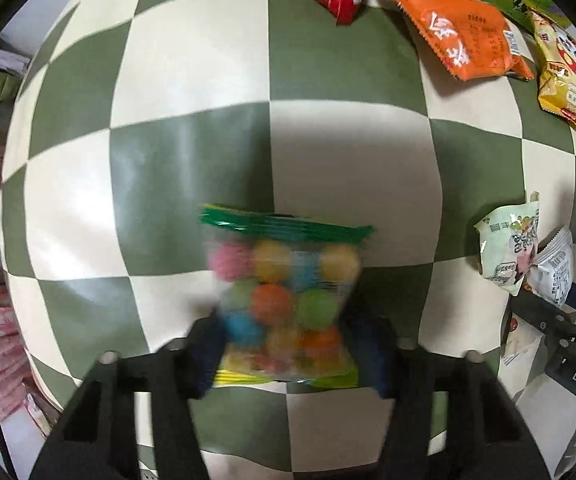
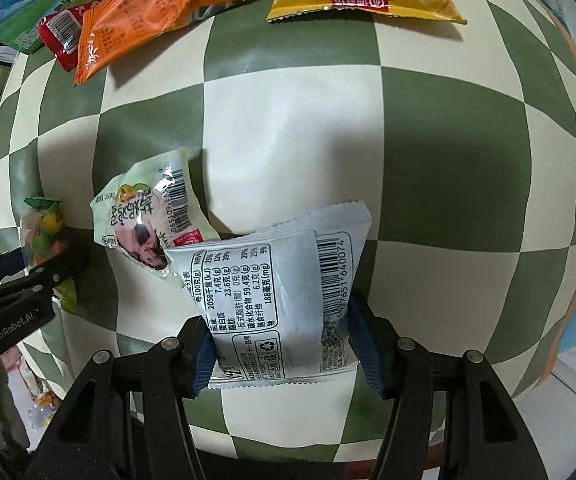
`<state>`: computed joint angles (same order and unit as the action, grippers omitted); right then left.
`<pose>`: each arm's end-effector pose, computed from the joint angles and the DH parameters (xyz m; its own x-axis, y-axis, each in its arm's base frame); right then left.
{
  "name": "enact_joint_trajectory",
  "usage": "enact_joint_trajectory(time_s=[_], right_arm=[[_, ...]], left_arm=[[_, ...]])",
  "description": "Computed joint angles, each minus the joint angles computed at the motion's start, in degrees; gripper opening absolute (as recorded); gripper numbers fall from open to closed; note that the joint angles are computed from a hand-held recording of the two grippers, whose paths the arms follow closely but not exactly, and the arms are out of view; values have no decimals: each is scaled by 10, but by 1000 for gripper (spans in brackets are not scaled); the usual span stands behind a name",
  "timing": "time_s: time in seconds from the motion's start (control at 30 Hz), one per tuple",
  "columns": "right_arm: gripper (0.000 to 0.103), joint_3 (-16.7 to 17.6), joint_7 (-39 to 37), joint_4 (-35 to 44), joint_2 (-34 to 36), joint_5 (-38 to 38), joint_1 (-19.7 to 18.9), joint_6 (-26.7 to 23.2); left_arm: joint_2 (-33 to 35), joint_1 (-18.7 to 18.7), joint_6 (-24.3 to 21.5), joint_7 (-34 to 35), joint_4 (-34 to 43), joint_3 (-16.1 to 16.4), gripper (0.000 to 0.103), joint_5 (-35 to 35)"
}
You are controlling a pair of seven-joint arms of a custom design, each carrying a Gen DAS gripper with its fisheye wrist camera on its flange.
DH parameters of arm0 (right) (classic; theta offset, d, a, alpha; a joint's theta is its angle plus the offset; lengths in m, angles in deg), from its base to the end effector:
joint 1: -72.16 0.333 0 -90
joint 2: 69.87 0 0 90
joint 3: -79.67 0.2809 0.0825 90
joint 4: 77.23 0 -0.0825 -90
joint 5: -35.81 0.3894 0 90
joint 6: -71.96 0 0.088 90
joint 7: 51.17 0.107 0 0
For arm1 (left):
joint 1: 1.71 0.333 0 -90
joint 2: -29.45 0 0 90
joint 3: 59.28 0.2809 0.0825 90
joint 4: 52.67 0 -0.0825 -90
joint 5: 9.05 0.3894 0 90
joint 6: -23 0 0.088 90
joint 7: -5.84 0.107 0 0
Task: Organize snacks
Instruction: 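Carry the candy-ball bag and white pack into the box and release both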
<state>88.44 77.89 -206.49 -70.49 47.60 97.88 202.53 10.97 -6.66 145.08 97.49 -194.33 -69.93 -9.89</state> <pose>0.4316 0.3025 0.3324 -0.2132 -0.9673 -0.1372 -0.9757 0.2034 0.0816 0.4303 -0.1188 0.3704 -0.2795 -0.9590 -0.0457 -0.9601 0.2786 0.0253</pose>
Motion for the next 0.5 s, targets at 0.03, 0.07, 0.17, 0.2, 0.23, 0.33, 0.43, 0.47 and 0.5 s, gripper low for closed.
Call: enact_joint_trajectory(time_s=[0.03,0.07,0.17,0.2,0.23,0.33,0.43,0.47,0.5], right_arm=[[62,0,2,-1,-1,-3,0,2],[61,1,3,-4,-3,-4,1,4],[60,4,9,-15,-11,-5,5,9],[59,4,9,-19,-14,-4,6,13],[57,3,7,-23,-17,0,6,18],[52,3,6,-36,-43,21,14,24],[51,-2,-3,-38,-66,29,15,26],[51,-5,-7,-39,-77,32,15,29],[51,-9,-12,-39,-91,33,15,32]], left_arm=[[0,0,-1,0,0,0,49,1],[-2,0,1,1,-1,0,49,0],[-6,0,2,3,-5,0,48,2],[-10,-1,1,3,-7,0,48,0],[-5,-3,-6,-1,6,-4,48,-1],[5,-1,-25,16,39,6,48,-5],[1,-3,-40,40,58,14,48,-32],[-3,-5,-47,46,66,16,48,-45],[-5,-8,-56,54,84,20,48,-65]])
